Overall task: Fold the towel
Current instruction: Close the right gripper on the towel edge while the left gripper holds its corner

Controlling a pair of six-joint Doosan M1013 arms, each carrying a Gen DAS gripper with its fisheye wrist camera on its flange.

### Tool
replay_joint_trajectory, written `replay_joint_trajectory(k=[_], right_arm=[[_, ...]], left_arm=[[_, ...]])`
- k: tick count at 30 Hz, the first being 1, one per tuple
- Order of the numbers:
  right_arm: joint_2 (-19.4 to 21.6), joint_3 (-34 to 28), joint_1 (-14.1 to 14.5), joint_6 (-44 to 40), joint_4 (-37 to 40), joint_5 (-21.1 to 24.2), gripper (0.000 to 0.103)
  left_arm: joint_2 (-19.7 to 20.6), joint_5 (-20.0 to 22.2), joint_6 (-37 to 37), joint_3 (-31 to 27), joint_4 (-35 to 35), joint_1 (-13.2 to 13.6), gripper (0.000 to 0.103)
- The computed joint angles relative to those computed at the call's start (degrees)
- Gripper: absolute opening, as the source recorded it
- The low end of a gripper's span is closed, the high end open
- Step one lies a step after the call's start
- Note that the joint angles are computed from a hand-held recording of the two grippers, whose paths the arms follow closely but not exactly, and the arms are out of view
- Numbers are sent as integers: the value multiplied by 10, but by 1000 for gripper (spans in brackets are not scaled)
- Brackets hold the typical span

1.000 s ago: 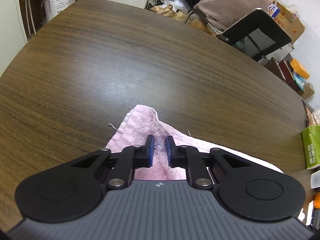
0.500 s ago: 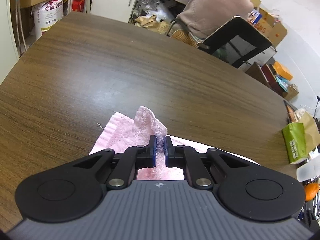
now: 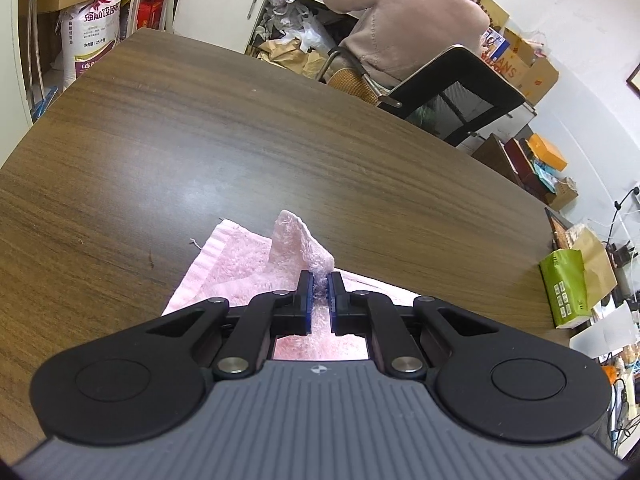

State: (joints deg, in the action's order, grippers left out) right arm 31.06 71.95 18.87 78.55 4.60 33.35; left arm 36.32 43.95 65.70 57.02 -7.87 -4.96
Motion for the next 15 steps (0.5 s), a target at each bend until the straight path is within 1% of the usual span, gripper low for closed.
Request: replay_joint_trajectory(k=[1, 2, 3, 5, 11, 13, 15], right_arm=[[-1, -1, -1, -3, 7, 3, 51], [-2, -3, -3, -13, 29, 10, 59], [-3, -4, -6, -18, 49, 17, 62], [-5, -5, -5, -13, 43, 20, 66], [-4, -10, -4, -27, 50, 36, 66], [1, -17, -5, -36, 66, 56, 65], [6, -25, -11, -47, 102, 84, 64]], left_arm=[[-1, -1, -1, 1, 0, 0, 7], [-1, -2, -1, 2, -2, 0, 7], [-2, -2, 0, 2, -3, 0, 7], [-2, -3, 1, 3, -7, 1, 7], [-4, -7, -1, 8, -13, 3, 7], [-5, -9, -2, 11, -15, 3, 7], [-6, -10, -3, 13, -16, 4, 7]])
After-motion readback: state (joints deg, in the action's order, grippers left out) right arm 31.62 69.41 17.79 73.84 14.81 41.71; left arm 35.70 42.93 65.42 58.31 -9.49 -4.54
